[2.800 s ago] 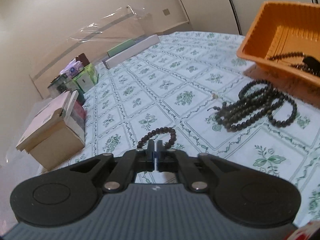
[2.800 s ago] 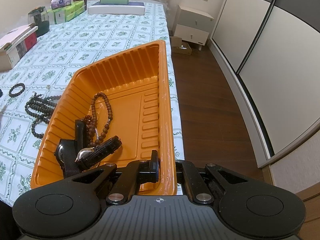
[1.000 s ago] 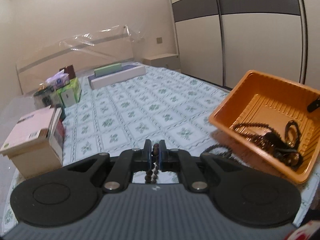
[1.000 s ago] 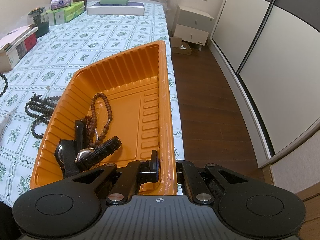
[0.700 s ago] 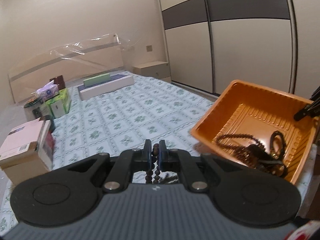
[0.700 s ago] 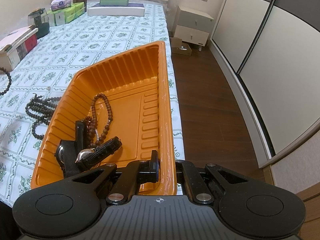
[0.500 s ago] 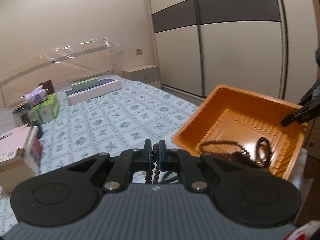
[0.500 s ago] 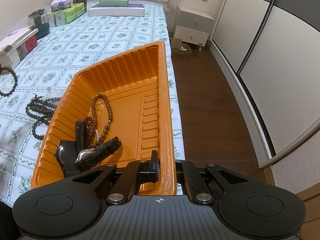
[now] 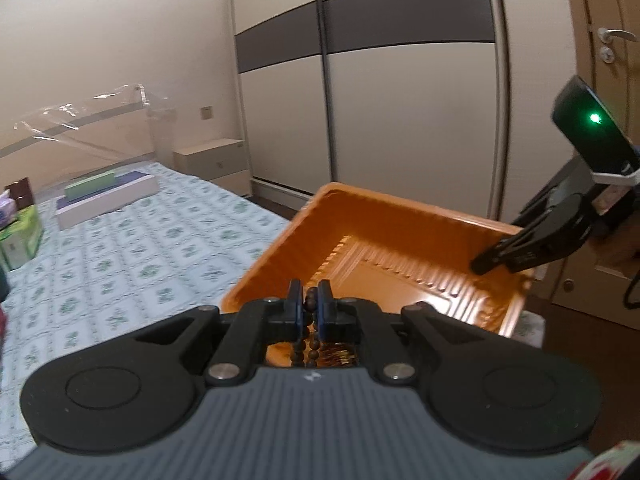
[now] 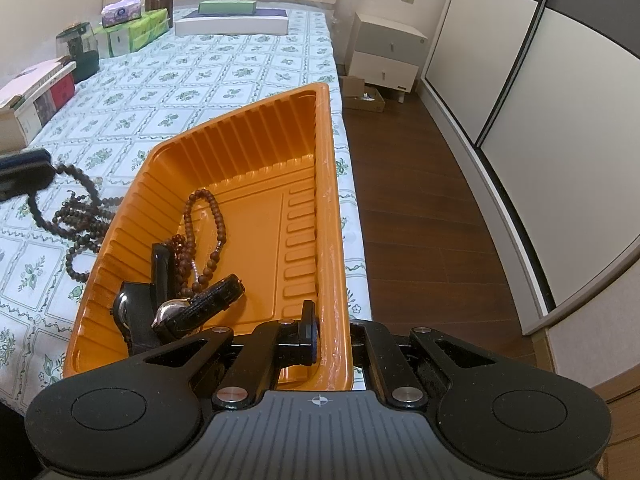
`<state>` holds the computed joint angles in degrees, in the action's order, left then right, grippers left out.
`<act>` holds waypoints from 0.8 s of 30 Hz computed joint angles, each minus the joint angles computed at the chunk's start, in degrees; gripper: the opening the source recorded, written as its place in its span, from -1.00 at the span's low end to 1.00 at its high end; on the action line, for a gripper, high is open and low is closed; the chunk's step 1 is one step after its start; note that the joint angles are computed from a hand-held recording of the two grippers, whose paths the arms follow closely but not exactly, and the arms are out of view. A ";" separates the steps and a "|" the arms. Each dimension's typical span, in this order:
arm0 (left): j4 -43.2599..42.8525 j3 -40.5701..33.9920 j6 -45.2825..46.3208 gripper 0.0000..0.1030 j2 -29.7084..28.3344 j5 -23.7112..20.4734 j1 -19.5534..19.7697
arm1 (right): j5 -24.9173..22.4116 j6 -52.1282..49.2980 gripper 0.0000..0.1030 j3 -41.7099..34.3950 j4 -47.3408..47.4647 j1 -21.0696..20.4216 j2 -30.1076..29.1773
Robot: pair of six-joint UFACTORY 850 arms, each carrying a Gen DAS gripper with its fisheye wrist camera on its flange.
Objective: Organize jewelry
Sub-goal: 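Carry the small dark bead bracelet into the tray and open the left tool, then move the left tool to the long dark bead necklace and grasp it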
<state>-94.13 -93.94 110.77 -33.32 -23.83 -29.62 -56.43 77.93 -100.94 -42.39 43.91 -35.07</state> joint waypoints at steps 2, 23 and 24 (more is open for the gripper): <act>1.21 -0.36 -1.44 -0.89 -0.30 -0.70 -0.41 | 0.07 0.08 -0.92 0.10 -0.04 0.01 0.04; 14.28 -8.68 -15.22 -0.89 -7.10 -4.12 -2.69 | 0.49 0.54 -0.92 0.65 -0.10 0.05 0.45; 14.29 -8.84 -15.21 -0.88 -7.28 -3.89 -2.78 | 0.45 0.52 -0.92 0.59 -0.09 0.07 0.42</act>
<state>-79.84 -102.78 95.56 -40.59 -27.72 -32.40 -55.98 78.45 -100.34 -42.48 43.98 -34.66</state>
